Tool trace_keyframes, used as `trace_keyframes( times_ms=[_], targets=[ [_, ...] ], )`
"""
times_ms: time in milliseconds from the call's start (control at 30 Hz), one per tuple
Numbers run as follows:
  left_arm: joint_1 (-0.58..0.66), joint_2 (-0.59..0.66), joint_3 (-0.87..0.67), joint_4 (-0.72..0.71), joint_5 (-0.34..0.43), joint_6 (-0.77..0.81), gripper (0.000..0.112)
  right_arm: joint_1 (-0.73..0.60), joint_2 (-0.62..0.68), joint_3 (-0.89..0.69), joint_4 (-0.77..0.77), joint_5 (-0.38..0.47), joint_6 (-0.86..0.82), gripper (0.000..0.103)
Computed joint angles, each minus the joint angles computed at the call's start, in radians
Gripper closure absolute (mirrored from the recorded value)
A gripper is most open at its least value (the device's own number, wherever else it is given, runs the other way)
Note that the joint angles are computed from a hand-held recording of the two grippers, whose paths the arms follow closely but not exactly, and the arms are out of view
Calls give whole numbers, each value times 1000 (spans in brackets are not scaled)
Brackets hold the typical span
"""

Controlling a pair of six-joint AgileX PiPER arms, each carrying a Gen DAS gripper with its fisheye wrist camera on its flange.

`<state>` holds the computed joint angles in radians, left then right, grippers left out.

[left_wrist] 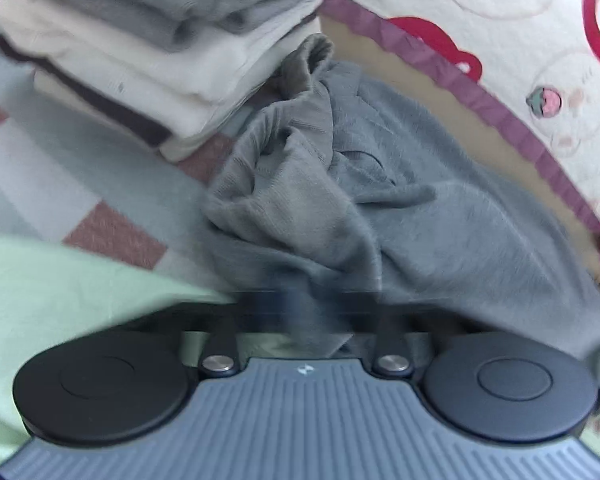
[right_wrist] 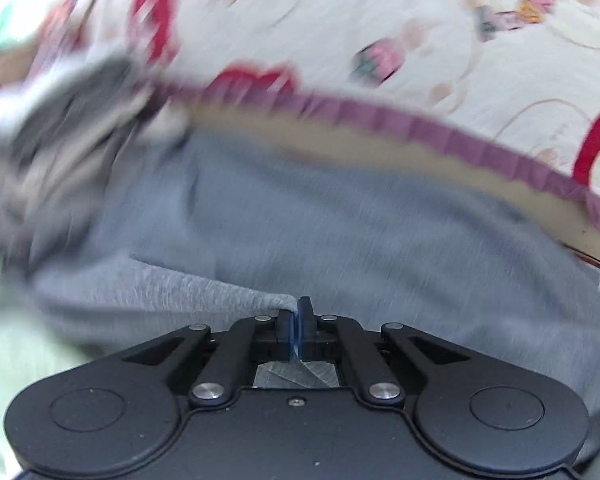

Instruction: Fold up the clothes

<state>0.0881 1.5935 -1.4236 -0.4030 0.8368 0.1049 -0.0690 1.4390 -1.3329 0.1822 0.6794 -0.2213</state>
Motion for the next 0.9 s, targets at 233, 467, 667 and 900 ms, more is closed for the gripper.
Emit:
trace_keyframes(
  times_ms=[233, 467, 667, 900],
  targets=[
    [-2, 7, -30, -43, -81, 65, 108, -25, 303, -271, -105, 71, 162, 71],
    [43, 18, 1, -145, -59, 81, 107, -36, 148, -83, -367, 6, 456, 48],
    [63, 14, 21, -256, -92, 117, 103, -259, 32, 4, 116, 165, 413, 48],
    [208, 34, 58, -705, 111, 327, 100, -469, 31, 275, 786, 186, 308, 46]
  ],
)
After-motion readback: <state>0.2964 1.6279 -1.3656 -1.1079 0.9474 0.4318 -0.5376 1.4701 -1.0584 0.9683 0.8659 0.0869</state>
